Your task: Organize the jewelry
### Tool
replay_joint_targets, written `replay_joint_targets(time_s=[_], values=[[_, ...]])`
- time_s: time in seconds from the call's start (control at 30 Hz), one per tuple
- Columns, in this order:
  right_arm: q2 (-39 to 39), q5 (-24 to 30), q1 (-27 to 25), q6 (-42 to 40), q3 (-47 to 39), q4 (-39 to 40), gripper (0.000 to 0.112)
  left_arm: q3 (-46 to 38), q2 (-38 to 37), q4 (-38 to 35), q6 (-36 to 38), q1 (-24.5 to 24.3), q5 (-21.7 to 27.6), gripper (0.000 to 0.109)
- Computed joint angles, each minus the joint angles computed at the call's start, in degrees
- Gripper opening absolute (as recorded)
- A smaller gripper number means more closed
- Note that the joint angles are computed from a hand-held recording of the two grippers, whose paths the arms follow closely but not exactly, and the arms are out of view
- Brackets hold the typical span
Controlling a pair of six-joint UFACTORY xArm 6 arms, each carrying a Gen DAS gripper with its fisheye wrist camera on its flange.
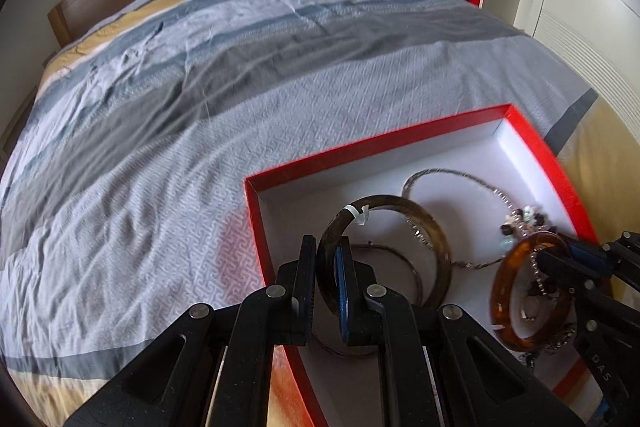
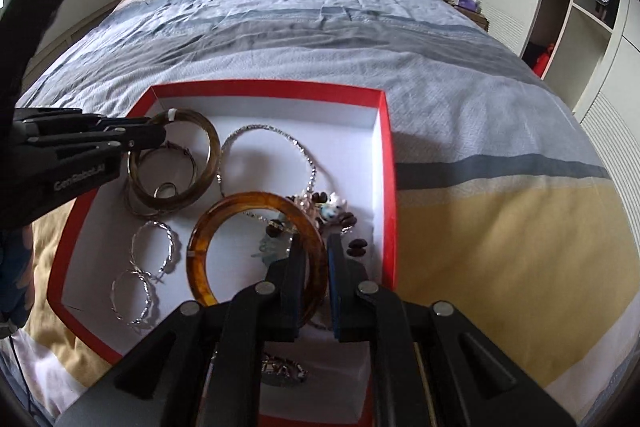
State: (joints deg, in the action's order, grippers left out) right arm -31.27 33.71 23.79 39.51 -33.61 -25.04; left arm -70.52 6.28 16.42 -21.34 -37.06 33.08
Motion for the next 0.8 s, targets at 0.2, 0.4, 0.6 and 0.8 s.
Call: replay_joint_targets(time_s=[0.2, 0.4, 0.6, 0.8], values=[[0.1, 0.2, 0.3, -0.3, 0.3, 0.0, 0.011, -0.5, 0.8, -0.9, 0.4, -0.1, -0.2, 0.009], [-0.1, 1.5, 0.6, -0.6, 0.1, 0.8, 0.014, -0.5, 0.5, -2.5, 0.9, 0.2, 0.1, 0.011], [-2.5, 3.6, 1.9, 1.1, 0.1, 0.2, 0.035, 0.5, -1.4, -4.2, 1.5, 0.0, 0.3, 0.022], [-7.6, 7.7, 4.2, 5.0, 0.0, -1.5, 0.035, 4.8, -8.5, -2.8, -0.5, -0.6, 0.2, 0.040]])
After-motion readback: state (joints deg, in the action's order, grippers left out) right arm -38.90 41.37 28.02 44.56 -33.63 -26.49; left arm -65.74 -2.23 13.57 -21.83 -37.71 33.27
